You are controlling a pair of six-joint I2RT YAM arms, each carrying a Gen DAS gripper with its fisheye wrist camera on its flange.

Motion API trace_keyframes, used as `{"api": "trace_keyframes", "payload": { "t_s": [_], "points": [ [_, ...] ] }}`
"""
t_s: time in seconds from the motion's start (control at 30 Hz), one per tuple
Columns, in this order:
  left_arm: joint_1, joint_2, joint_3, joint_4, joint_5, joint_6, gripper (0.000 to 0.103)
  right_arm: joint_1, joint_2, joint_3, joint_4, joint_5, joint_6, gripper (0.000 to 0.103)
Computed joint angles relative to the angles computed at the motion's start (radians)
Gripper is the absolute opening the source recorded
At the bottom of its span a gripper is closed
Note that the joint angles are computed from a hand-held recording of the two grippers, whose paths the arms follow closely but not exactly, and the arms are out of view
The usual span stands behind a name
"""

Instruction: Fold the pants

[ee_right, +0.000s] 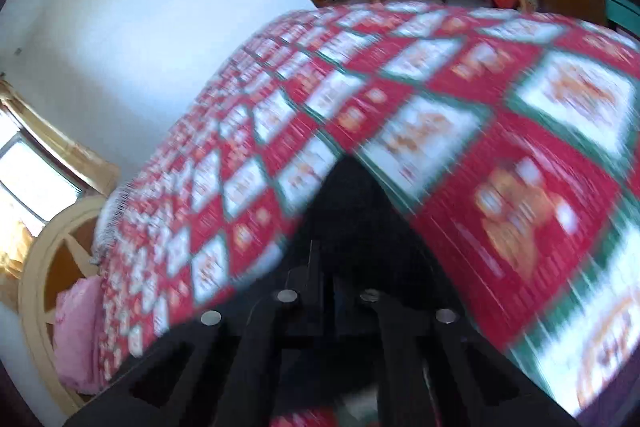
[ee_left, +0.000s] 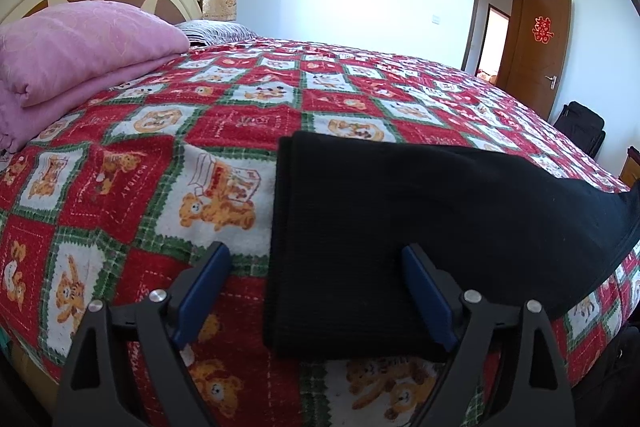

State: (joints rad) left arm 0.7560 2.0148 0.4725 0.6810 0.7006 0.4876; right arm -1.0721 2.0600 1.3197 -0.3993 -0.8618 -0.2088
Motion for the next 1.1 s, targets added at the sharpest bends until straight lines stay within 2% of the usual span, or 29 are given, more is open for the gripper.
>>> {"api": "trace_keyframes", "payload": {
  "t_s": [0.07, 0.13, 0.23, 0.27, 0.3, 0.37, 0.43, 0.5, 0.53, 0.63, 0.7, 0.77, 0.9, 0.97, 1.0, 1.03, 1.1],
  "points": [
    [-0.001, 0.0, 0.0, 0.001, -0.002, -0.002, 0.091, -0.002, -0.085, -0.054, 0.077, -0.096, -0.003, 0.003],
    [0.001, 0.003, 0.001, 0.002, 0.001, -0.003, 0.091, -0.015, -0.164, -0.135, 0.151, -0.144, -0.036, 0.003],
    [0.001, 0.009, 0.002, 0.01, 0.008, -0.008, 0.091, -0.051, -0.164, -0.163, 0.092, -0.084, -0.127, 0.003],
    [0.0, 0.011, 0.002, 0.014, 0.011, -0.011, 0.091, -0.066, -0.143, -0.163, 0.078, -0.035, -0.155, 0.003],
    [0.002, 0.012, 0.003, 0.014, 0.014, -0.011, 0.091, -0.092, -0.09, -0.14, 0.012, -0.002, -0.22, 0.003],
    [0.002, 0.012, 0.005, 0.008, 0.015, -0.012, 0.092, -0.132, -0.014, -0.113, -0.061, 0.034, -0.291, 0.003],
    [-0.002, 0.008, 0.004, 0.006, 0.009, -0.017, 0.092, -0.175, 0.011, -0.111, -0.092, -0.009, -0.367, 0.003],
    [-0.008, 0.003, -0.004, 0.014, -0.002, -0.025, 0.094, -0.185, -0.012, -0.124, -0.097, 0.002, -0.389, 0.005],
    [-0.011, 0.003, -0.005, 0.016, -0.005, -0.029, 0.094, -0.184, -0.026, -0.126, -0.089, 0.005, -0.37, 0.009],
    [-0.014, 0.007, -0.005, 0.025, -0.006, -0.036, 0.095, -0.176, -0.07, -0.148, 0.034, 0.04, -0.264, 0.045],
    [-0.016, 0.009, -0.005, 0.027, -0.004, -0.035, 0.095, -0.169, -0.075, -0.14, 0.125, 0.057, -0.158, 0.056],
    [-0.009, 0.016, -0.004, 0.034, 0.004, -0.032, 0.095, -0.146, -0.046, -0.091, 0.139, 0.063, -0.095, 0.056],
    [-0.003, 0.021, -0.005, 0.04, 0.012, -0.023, 0.095, -0.054, 0.114, 0.162, -0.078, 0.084, -0.138, 0.056],
    [-0.002, 0.023, -0.004, 0.04, 0.016, -0.019, 0.095, -0.008, 0.155, 0.216, -0.091, 0.143, -0.138, 0.055],
    [0.001, 0.023, -0.005, 0.04, 0.018, -0.016, 0.095, 0.014, 0.171, 0.233, -0.087, 0.183, -0.135, 0.04],
    [0.001, 0.023, -0.005, 0.038, 0.02, -0.015, 0.095, 0.03, 0.18, 0.236, -0.077, 0.218, -0.133, 0.016],
    [0.001, 0.022, -0.006, 0.041, 0.02, -0.017, 0.095, 0.051, 0.2, 0.26, -0.08, 0.293, -0.122, 0.012]
  ]
}}
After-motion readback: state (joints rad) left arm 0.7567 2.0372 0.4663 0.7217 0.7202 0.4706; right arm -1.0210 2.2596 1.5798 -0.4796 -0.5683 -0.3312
